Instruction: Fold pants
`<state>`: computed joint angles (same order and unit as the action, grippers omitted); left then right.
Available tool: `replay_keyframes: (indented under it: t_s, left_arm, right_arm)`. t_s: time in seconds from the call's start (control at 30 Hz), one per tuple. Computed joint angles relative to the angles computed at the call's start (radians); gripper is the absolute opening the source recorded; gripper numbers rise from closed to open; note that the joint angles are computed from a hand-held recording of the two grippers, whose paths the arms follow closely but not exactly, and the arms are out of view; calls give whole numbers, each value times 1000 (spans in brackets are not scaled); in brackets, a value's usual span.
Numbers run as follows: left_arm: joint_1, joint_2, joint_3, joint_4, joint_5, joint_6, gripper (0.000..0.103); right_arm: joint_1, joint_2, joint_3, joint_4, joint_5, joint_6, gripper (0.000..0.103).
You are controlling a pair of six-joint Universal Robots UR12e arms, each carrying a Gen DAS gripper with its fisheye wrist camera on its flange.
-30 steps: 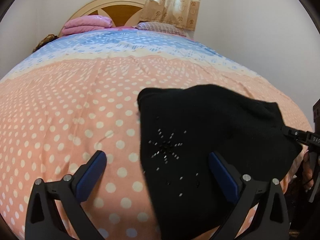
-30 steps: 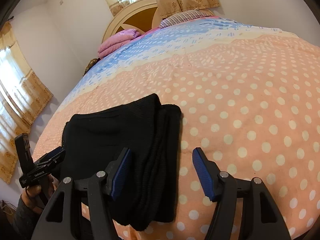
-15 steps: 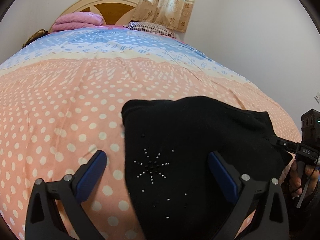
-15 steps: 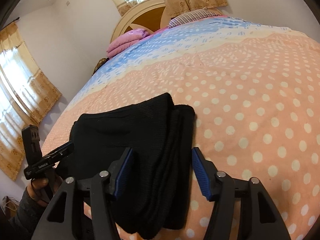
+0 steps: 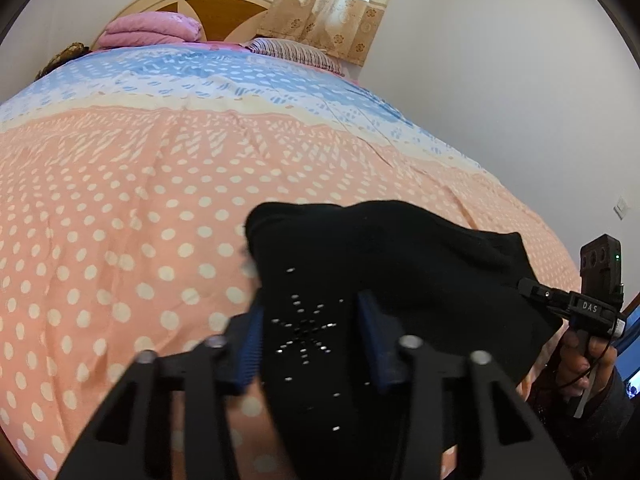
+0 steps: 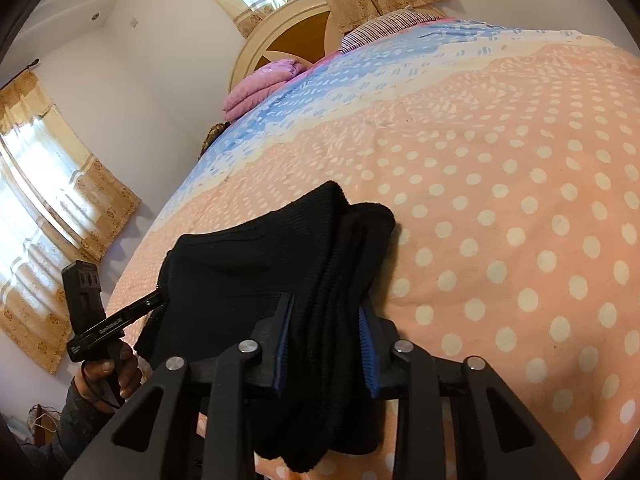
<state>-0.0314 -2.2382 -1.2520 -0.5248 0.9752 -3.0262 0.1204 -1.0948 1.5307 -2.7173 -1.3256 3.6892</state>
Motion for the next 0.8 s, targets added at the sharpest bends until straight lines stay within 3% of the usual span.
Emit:
replay_keyframes:
  t_s: [0.07, 0.17, 0.47, 0.6, 0.8]
  left_arm:
    - [9, -2, -1, 1, -40, -15, 24]
    - [15, 1, -5, 16, -73, -39, 16]
    - [40, 28, -24, 95, -138, -77, 13]
    - [68, 38, -37, 161, -139, -126, 13]
    - [118, 50, -49, 238, -75, -187, 13]
  right_arm:
    - [6, -2, -4, -1, -14, -10, 27]
    - [13, -7, -11, -5, -26, -31, 26]
    - [27, 23, -121, 63, -3, -111, 25]
    - [42, 87, -237, 129, 23, -170, 25]
    - [70, 228, -477, 251, 89, -253, 25]
